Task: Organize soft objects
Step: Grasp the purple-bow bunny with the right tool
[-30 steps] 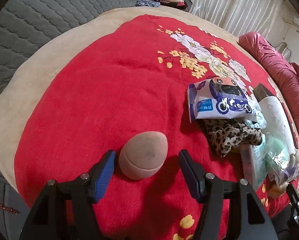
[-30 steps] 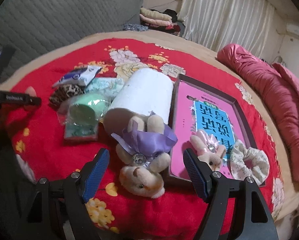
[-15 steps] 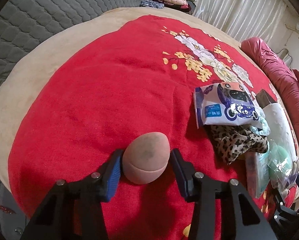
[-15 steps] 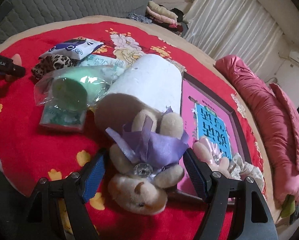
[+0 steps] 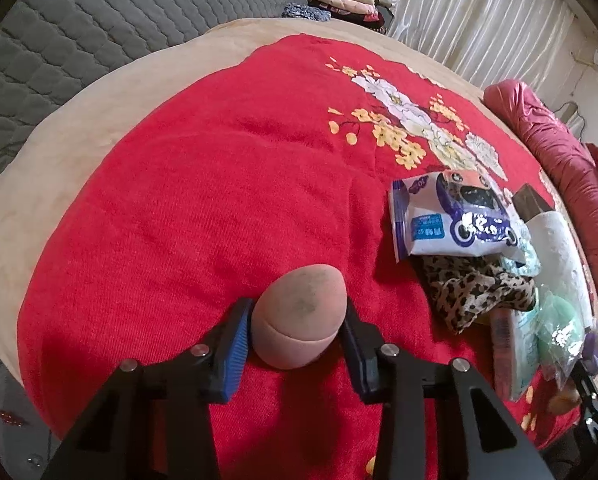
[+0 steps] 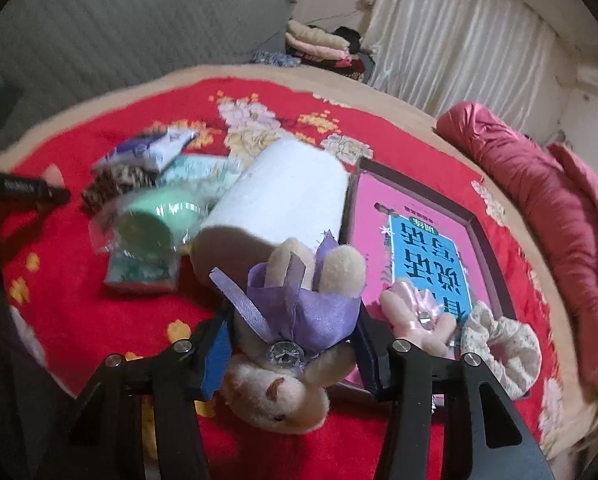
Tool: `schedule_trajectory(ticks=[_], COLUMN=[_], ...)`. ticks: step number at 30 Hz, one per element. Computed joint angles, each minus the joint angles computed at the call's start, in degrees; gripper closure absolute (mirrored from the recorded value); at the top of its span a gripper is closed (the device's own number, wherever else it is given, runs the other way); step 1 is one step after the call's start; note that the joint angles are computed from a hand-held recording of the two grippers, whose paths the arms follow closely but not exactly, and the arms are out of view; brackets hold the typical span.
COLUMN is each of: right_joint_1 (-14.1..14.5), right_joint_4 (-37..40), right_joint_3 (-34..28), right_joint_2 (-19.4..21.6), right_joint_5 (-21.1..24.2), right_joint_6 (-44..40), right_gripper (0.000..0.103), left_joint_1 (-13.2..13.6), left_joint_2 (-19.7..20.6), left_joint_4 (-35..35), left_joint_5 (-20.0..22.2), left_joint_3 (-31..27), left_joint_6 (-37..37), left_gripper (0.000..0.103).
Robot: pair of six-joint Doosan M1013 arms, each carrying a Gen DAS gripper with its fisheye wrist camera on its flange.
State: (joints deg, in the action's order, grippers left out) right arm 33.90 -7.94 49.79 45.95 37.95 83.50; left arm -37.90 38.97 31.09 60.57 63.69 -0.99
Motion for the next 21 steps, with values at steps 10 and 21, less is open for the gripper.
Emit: schedule_trajectory(ticks=[10,21], right_joint_1=[-0.94,-2.56], right_joint_4=[0.56,-1.90], right_joint_3=[3.79,6.42], right_joint_2=[-3.42,-5.48], right_joint_5=[-6.03,-10.09], right_joint_6=[5.66,14.26], right_gripper=[0.048,0.048], left_joint_1=[-0.73,-2.62], left_joint_2=[-0.41,0.00], left_joint_4=[3.67,8.93], left_joint_5=[-1.96,1.42], left_joint_3=[0.24,-2.10], left_joint_6=[0.13,1.76], left_gripper=[0.062,0.062])
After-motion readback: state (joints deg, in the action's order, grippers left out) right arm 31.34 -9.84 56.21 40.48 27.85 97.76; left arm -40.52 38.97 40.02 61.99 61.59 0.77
